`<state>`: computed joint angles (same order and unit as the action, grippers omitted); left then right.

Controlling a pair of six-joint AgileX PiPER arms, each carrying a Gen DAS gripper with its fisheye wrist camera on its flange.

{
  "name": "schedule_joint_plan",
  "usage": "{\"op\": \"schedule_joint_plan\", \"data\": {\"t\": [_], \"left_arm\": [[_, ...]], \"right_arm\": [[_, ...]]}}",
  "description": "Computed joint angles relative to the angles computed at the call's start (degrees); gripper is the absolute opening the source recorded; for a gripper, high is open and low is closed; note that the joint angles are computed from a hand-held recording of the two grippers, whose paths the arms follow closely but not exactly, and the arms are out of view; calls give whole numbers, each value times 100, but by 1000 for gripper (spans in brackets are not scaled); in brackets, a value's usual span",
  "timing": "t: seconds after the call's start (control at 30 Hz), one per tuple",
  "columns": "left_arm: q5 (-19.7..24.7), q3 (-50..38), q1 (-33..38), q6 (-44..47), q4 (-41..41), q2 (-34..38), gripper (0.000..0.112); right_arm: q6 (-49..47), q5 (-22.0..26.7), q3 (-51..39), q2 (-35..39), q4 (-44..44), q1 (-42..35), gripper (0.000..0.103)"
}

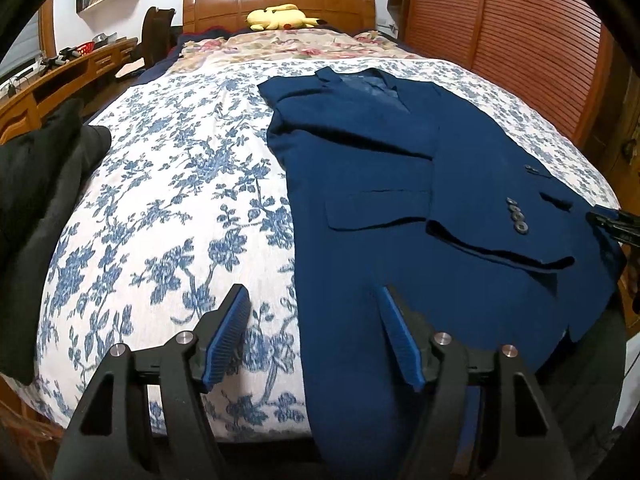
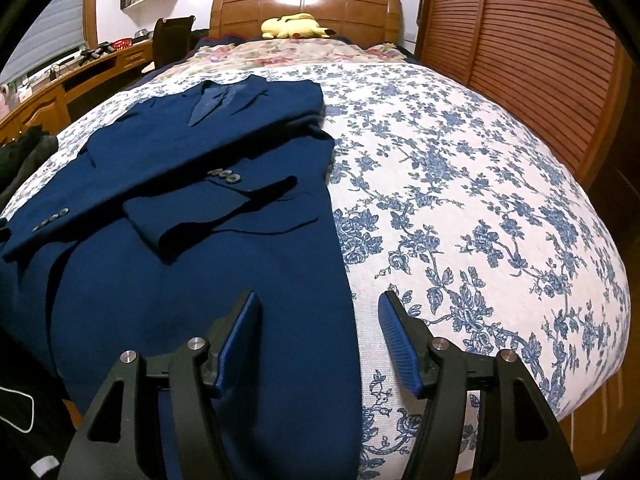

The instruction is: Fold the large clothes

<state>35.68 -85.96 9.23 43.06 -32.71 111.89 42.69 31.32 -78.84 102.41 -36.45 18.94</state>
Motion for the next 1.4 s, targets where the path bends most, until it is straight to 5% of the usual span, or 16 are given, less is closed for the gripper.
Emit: {"op": "schedule_joint_plan", "data": {"t": [0.17, 0.43, 0.57, 0.63, 0.67, 1.1, 1.4], "left_arm": [[33, 306, 86, 469, -352, -195, 68], [205, 422, 192, 835, -746, -240, 40], [389, 358, 223, 843, -832, -216, 24], [426, 320, 221, 769, -799, -226, 9], [409, 329, 221, 791, -858, -269, 5], [768, -869, -150, 519, -720, -975, 3], [1323, -1829, -178, 367, -806, -1437, 3]], "right_arm": [[-153, 17, -38, 40, 101, -5, 66], [-1241, -43, -137, 67, 1103, -170, 64], [-2455, -91, -221, 67, 2205, -355, 42], [-2932, -120, -250, 54, 2686, -473, 15], [-3365, -179, -235, 29, 3175, -573, 12], [-5698, -605, -611, -478, 5933, -1039, 6], [-5718, -760, -478, -1716, 5749, -780, 5]]}}
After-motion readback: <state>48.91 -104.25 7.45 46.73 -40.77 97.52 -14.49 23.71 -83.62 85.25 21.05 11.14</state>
